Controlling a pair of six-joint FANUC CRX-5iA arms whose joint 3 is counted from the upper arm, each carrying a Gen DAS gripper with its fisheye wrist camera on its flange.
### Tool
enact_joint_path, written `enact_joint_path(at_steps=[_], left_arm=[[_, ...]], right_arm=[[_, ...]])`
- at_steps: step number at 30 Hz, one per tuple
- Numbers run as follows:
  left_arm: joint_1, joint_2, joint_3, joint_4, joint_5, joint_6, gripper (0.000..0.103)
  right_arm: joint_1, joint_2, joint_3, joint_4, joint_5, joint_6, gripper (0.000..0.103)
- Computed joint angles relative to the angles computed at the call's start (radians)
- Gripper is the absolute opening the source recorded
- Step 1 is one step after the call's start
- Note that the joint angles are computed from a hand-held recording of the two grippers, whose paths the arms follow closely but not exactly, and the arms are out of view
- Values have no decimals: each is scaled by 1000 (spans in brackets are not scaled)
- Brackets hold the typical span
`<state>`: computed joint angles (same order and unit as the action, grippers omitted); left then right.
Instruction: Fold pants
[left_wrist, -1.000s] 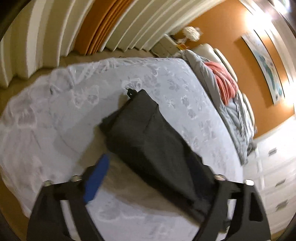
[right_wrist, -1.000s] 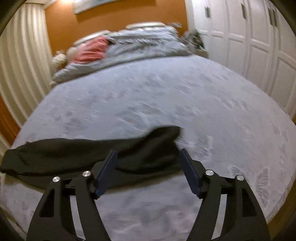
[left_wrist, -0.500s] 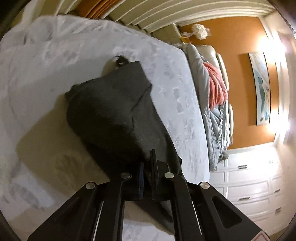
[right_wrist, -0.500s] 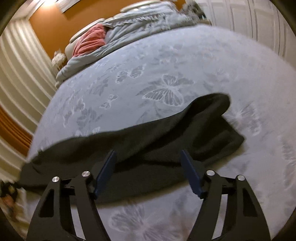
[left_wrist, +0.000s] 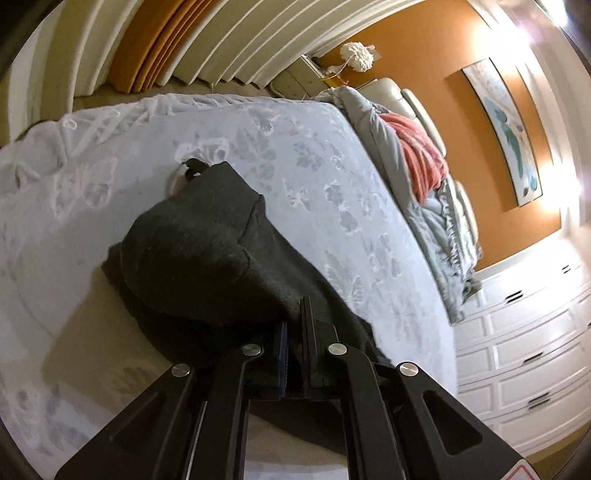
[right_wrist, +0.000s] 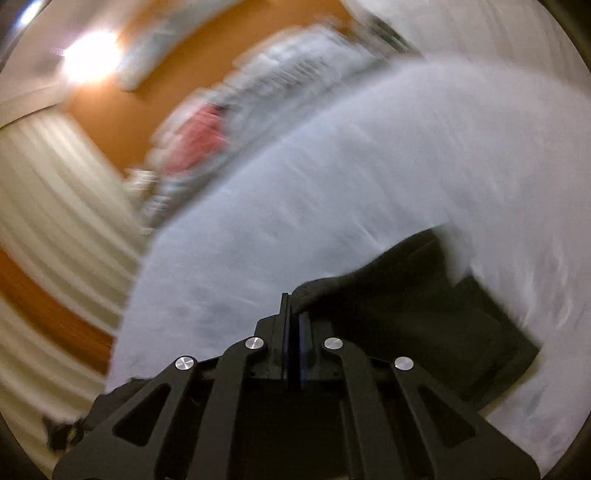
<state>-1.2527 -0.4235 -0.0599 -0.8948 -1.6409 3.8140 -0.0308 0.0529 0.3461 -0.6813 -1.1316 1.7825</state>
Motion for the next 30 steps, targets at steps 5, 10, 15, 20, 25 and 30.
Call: enact_joint_path(at_steps=[5, 10, 15, 20, 25, 30], left_arm=[[66, -15, -28, 99, 7, -22, 3], [48, -20, -37, 102, 9, 34, 3], [14, -5, -27, 73, -7, 99, 3], [-2, 7, -12, 42, -22, 72, 3], [-185, 78, 118, -243, -162, -102, 2], [-115, 57, 83, -123, -192, -93, 3]], right_arm=[[76, 126, -4, 300, -233, -140, 4], [97, 79, -54, 345, -137, -102, 43], [110, 129, -33, 384, -61, -184, 63], [99, 152, -14, 352, -21, -253, 4], [-33, 12, 6, 0, 98, -80, 3], [-13, 71, -10, 196, -5, -164, 3]])
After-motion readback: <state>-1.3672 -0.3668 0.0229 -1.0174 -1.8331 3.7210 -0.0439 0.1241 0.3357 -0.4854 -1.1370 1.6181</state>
